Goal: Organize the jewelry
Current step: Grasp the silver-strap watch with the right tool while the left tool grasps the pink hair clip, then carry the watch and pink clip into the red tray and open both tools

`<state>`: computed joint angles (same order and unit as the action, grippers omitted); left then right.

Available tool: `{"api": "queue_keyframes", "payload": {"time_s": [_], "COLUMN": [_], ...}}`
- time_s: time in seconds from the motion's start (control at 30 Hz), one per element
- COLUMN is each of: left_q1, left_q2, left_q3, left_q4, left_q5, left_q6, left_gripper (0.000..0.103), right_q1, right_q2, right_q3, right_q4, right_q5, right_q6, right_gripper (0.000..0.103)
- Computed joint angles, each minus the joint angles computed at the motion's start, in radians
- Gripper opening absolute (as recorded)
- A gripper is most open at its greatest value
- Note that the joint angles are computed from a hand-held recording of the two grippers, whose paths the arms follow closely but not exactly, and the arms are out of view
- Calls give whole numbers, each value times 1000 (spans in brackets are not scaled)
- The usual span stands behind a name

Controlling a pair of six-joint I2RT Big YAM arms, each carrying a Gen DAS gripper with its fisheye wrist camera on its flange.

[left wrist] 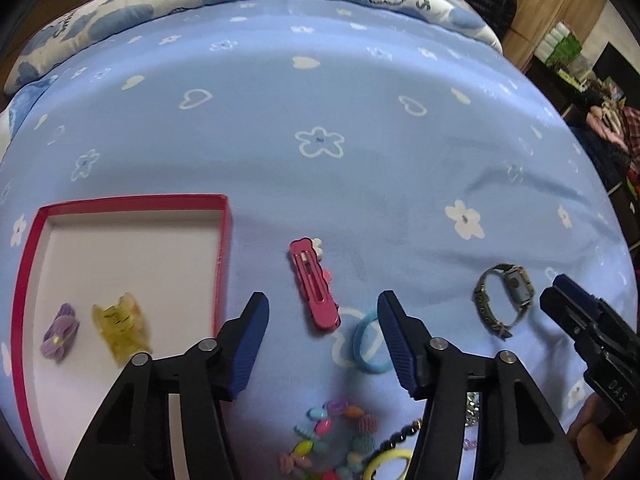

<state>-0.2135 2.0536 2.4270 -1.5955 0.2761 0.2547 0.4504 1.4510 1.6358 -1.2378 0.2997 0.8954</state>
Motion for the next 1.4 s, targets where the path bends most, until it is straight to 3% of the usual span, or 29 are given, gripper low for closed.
{"api": "queue_keyframes", "payload": {"time_s": [0.17, 0.3, 0.4, 0.5, 0.7, 0.97, 1.13, 1.4], "left_q1": [-14, -22, -24, -18, 3, 65, 118, 220], "left_q2": [32, 48, 69, 65, 5, -111, -211, -278], "left_q3": [16, 24, 52, 44, -23, -129, -247, -295], "left_q4": [-5, 5, -2, 8, 51, 74, 108, 83], "left_q5": [-29, -47, -41, -24, 41, 166, 198, 244], "left_q6": [-7, 0, -6, -3, 6, 7, 15, 35], "left_gripper": [48, 36, 18, 16, 16, 16, 16, 16], "right_q1": [-11, -20, -26, -26, -15, 25, 62, 122], "right_q2": [18, 32, 39, 43, 29, 25, 53, 131], "right_q3": [-1, -5, -14, -16, -16, 29, 86, 199], "right_q4": [3, 2, 1, -15, -12, 1, 4, 7], "right_q5": [-22, -43, -57, -47, -34, -20, -22, -35], "right_q6": [-16, -22, -19, -12, -10, 5, 2, -21], "right_gripper": [52, 44, 33, 14, 8, 7, 7, 7]}}
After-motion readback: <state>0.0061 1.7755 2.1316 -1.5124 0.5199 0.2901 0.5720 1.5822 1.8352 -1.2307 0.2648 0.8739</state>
